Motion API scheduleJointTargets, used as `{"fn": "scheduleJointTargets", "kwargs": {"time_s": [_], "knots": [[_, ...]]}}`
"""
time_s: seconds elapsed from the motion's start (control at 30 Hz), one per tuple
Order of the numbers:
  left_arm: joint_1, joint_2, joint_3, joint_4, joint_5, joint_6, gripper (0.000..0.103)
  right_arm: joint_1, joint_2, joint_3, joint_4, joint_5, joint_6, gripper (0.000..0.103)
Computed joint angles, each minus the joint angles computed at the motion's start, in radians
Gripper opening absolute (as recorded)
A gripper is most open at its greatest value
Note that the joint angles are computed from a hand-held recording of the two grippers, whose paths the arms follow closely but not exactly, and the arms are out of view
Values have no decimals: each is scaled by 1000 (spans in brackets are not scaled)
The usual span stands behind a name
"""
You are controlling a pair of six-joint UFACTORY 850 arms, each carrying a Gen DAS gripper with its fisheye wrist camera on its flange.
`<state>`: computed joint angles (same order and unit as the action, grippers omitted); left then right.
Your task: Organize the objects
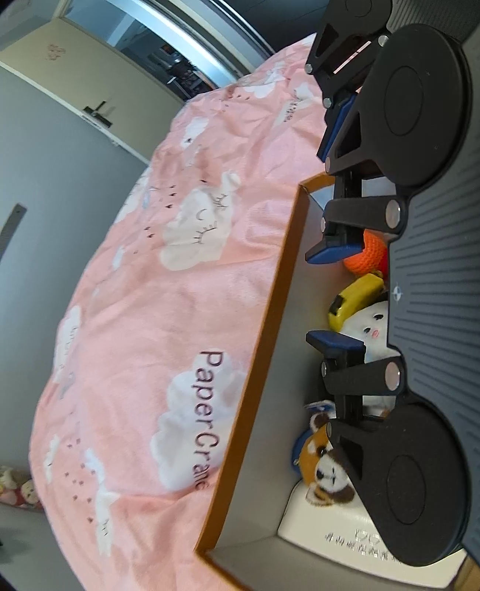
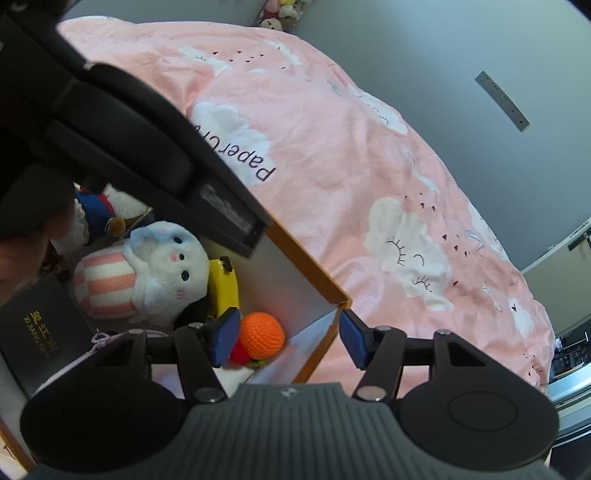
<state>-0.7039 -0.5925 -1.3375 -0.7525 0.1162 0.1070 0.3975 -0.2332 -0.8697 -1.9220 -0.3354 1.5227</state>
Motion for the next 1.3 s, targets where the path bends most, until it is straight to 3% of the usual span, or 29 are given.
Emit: {"fn": "scheduleJointTargets", "kwargs": {"time_s": [0.27, 0.5, 0.67, 1.0, 1.1, 1.2, 1.3], "knots": [[-49, 114, 127, -176, 170, 121, 45, 31, 95, 73, -43, -69, 88, 70], [-103, 227, 227, -305, 288, 287, 48, 44, 200, 144, -136, -42, 195, 76], [-170, 304, 301, -380, 440, 423, 49, 68, 309, 213, -174, -8, 310, 84], [-295, 445, 443, -407, 685, 500, 50, 131, 520, 334, -170, 41, 583, 91], [-316, 483, 482, -423, 706, 525, 50, 169, 579, 382, -219, 17, 719, 92], [-325, 532, 528, -422, 660, 534, 50, 220, 637, 428, -222, -25, 807, 95], [-347, 566, 565, -474, 656, 622, 50, 287, 686, 466, -139, -88, 812, 97]]}}
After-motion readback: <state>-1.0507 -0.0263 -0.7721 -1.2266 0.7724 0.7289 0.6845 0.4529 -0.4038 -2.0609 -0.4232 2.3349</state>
